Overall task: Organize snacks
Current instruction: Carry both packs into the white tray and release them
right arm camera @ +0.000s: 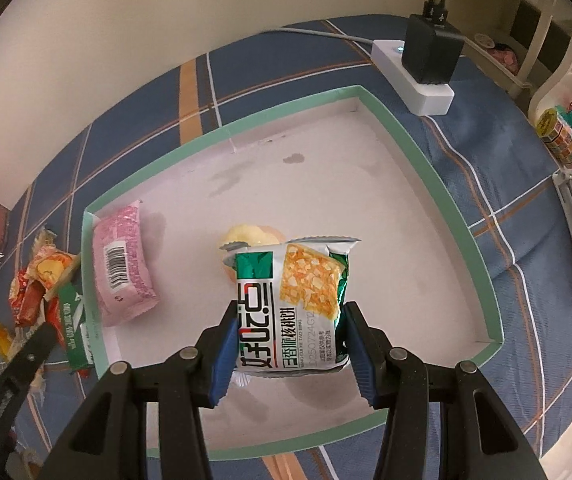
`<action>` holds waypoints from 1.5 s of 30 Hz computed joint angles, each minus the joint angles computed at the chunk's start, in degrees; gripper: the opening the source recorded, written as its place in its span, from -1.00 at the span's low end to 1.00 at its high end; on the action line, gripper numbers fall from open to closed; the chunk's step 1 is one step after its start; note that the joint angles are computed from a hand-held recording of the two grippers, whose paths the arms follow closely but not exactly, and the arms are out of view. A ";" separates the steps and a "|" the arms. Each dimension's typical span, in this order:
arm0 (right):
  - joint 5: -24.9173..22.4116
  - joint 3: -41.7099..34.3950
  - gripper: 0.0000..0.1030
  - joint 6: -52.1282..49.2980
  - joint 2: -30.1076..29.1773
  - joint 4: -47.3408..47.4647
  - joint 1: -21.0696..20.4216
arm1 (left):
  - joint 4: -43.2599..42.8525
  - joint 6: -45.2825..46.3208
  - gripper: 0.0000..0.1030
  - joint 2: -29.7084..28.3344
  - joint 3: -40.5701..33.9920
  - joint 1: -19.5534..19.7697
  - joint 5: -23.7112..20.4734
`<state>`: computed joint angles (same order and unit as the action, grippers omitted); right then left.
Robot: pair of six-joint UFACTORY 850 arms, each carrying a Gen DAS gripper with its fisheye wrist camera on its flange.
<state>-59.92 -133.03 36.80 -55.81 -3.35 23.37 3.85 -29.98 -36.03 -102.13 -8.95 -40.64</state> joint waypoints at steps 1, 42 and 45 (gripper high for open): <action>-0.24 -0.27 0.02 -0.14 -0.19 0.03 0.02 | -0.70 0.21 -0.06 -0.23 -0.06 0.15 -0.06; 1.13 1.09 0.02 -2.91 0.44 3.72 -1.15 | -0.17 -1.31 -0.52 -1.62 0.15 0.48 2.88; 2.15 2.48 0.02 -1.71 1.37 2.97 -0.92 | -1.14 -0.47 -0.52 0.24 1.14 0.39 5.27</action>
